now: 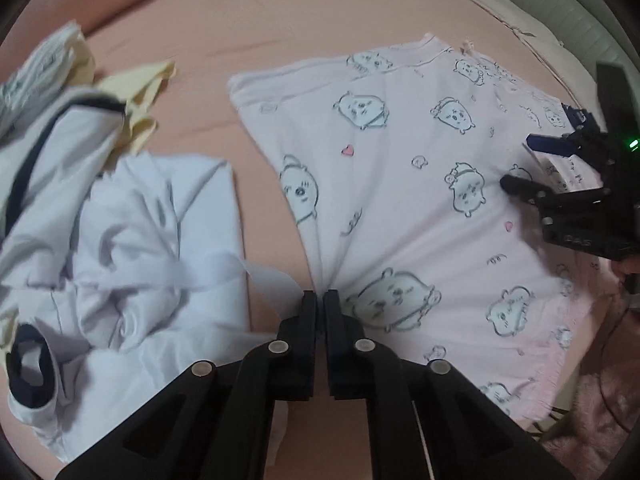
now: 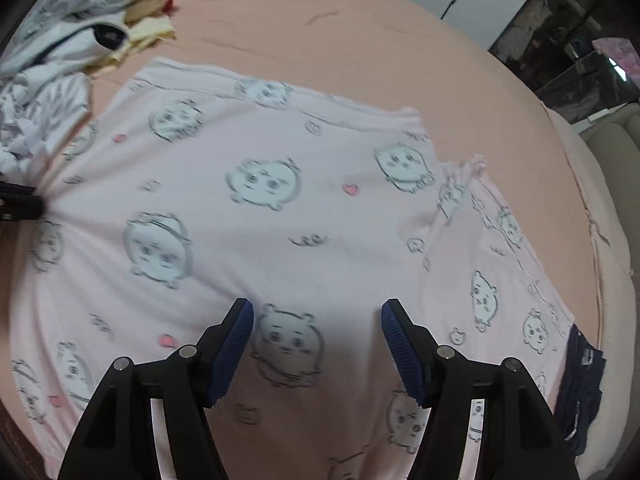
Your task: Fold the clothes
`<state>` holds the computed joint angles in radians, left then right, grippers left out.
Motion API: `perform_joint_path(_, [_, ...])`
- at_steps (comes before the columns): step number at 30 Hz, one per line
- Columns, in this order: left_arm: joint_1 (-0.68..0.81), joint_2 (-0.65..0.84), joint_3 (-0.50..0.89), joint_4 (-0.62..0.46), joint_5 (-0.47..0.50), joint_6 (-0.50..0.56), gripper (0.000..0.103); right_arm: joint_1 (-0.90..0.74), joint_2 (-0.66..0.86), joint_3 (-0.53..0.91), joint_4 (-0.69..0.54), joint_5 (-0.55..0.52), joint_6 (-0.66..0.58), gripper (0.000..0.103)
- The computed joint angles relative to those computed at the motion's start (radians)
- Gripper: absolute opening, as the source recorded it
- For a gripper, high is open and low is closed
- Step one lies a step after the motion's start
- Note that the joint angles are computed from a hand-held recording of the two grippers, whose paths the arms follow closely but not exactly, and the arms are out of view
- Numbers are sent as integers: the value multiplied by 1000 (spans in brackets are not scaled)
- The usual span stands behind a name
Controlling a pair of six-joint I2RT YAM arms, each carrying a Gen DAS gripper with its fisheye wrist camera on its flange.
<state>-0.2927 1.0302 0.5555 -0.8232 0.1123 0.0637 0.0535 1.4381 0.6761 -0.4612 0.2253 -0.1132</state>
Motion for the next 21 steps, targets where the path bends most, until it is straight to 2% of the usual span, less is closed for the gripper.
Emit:
perform_joint_path(3, [-75, -141, 8, -66, -78, -47, 5, -9, -59, -7, -26, -22, 8, 66])
perform_joint_path(7, [-335, -166, -1, -21, -28, -182, 5, -3, -196, -53, -68, -111, 33, 66])
perform_joint_path(10, [-523, 1, -16, 65, -62, -280, 5, -2, -246, -128, -72, -163, 21, 66])
perform_joint_path(12, [-577, 58, -26, 54, -102, -301, 5, -16, -229, -206, -16, -153, -6, 66])
perform_joint_path(13, [-588, 28, -21, 9, -131, -309, 5, -42, -251, -232, -29, -153, -29, 66])
perform_joint_path(15, [-613, -27, -8, -82, -187, -329, 5, -139, -353, -254, -132, -166, -104, 67])
perform_joint_path(17, [-642, -75, 8, -174, -243, -355, 19, -255, -452, -267, -242, -193, -228, 67])
perform_joint_path(19, [-688, -85, 33, -124, -244, -390, 21, -381, -569, -276, -318, -243, -322, 67])
perform_joint_path(21, [-741, -56, 50, -30, -237, -428, 25, -483, -656, -289, -323, -281, -327, 67])
